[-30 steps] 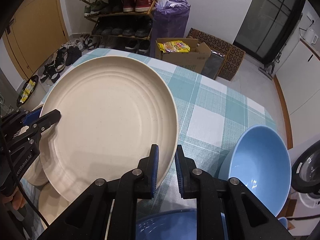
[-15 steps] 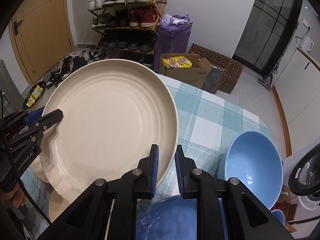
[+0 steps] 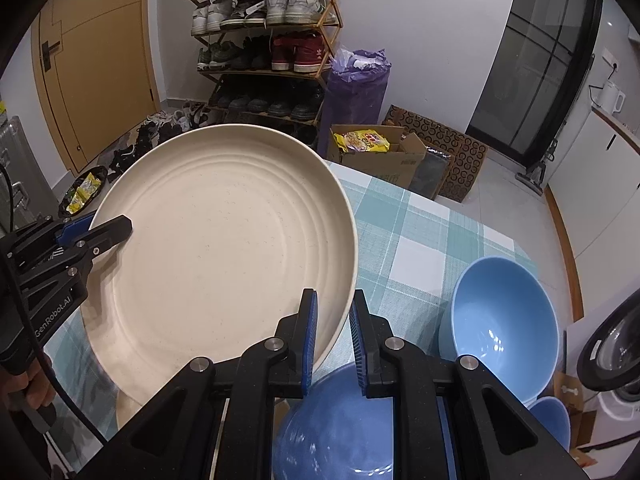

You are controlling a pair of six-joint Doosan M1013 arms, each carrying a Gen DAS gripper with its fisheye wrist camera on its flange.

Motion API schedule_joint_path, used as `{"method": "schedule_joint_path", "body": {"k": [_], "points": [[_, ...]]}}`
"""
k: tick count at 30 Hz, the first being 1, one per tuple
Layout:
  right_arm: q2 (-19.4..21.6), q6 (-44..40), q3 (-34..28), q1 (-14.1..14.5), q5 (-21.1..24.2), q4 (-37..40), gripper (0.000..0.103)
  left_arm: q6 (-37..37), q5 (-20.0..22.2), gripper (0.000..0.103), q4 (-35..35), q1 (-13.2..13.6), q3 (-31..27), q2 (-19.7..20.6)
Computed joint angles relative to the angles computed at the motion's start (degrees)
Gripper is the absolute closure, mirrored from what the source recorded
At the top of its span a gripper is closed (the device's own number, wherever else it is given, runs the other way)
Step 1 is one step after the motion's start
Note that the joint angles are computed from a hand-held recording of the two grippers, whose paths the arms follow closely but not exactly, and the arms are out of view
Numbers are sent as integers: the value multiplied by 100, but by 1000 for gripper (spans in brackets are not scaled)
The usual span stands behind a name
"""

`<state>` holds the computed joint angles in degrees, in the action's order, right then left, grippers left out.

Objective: Organize plates and bowls
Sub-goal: 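Lift the large cream plate with the right tool and carry it over the other large plate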

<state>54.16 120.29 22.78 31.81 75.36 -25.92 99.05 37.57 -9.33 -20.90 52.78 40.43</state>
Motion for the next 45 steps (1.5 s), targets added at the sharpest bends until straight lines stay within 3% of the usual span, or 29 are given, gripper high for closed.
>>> {"method": "schedule_joint_path", "body": {"k": [14, 31, 45], "points": [[-569, 402, 1087, 127, -664, -173, 87, 99, -400, 86, 80, -30, 579, -341], [-823, 640, 1628, 225, -930, -370, 87, 424, -707, 86, -282, -19, 1150, -648], [-966, 746, 1960, 272, -1161, -321, 87, 563, -688, 86, -426, 14, 1446, -791]]}}
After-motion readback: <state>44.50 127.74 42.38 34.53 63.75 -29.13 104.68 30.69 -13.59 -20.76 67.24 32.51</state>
